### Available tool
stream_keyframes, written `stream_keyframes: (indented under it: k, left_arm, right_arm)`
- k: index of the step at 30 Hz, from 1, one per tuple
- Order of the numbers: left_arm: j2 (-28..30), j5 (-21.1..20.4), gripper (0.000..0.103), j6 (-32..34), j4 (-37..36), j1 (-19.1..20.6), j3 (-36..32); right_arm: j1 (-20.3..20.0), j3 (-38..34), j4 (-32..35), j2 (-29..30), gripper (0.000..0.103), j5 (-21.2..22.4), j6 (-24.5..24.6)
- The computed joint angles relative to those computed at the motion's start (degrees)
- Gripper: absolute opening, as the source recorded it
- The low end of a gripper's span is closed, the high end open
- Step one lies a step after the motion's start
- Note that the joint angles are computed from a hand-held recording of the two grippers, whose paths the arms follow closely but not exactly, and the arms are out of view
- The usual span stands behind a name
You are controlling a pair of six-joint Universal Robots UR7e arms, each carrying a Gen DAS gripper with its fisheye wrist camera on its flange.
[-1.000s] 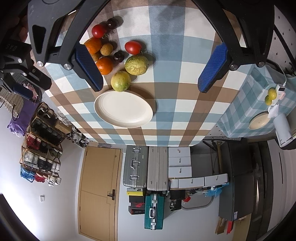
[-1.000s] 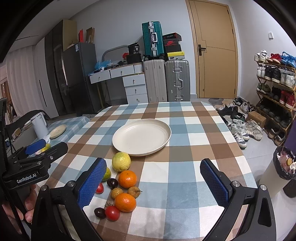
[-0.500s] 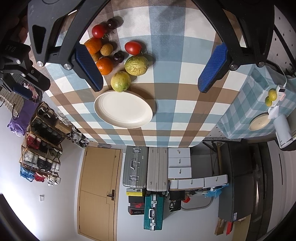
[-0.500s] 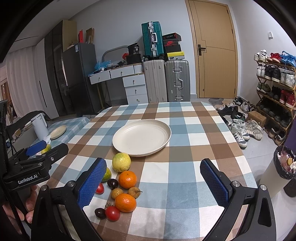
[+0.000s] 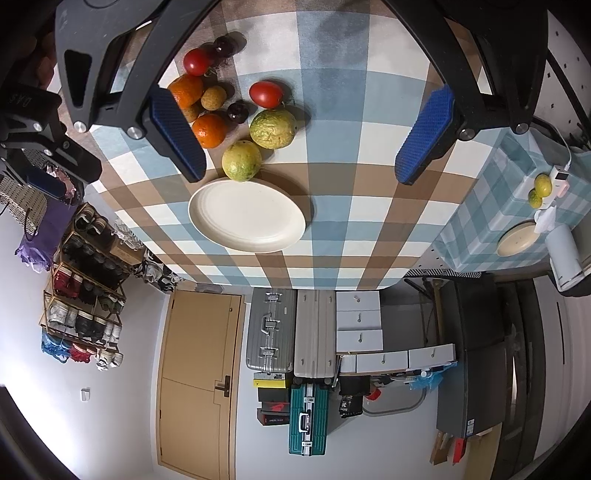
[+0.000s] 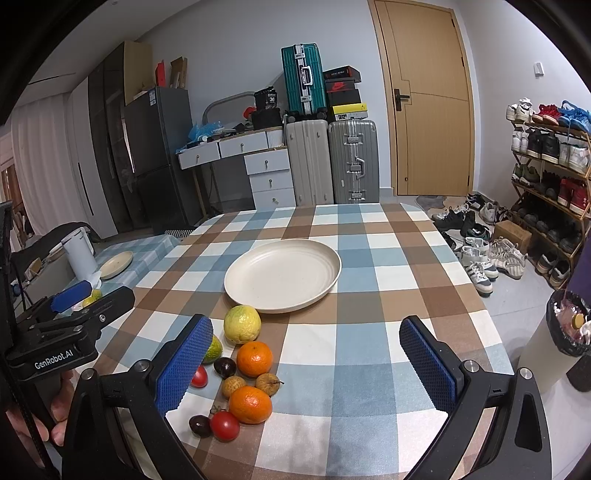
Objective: Organize fruits
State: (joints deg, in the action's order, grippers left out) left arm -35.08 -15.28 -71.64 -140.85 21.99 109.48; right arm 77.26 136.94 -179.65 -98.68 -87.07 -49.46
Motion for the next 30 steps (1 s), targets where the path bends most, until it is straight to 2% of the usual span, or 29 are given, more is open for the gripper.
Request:
stream_keyframes:
  k: [26,30]
  left_arm:
    - [-0.2,-0.4,0.102,0.1,0.1,0.0,-0.2]
    - [-0.3,-1.8,0.102,3.1,-3.7,0.3,0.2]
  right_arm:
    - [0.0,-0.1,0.6,-0.2,0.103,-0.1,0.0]
    - [0.0,-0.2,0.8,-0.2,0.103,-0.2,0.0]
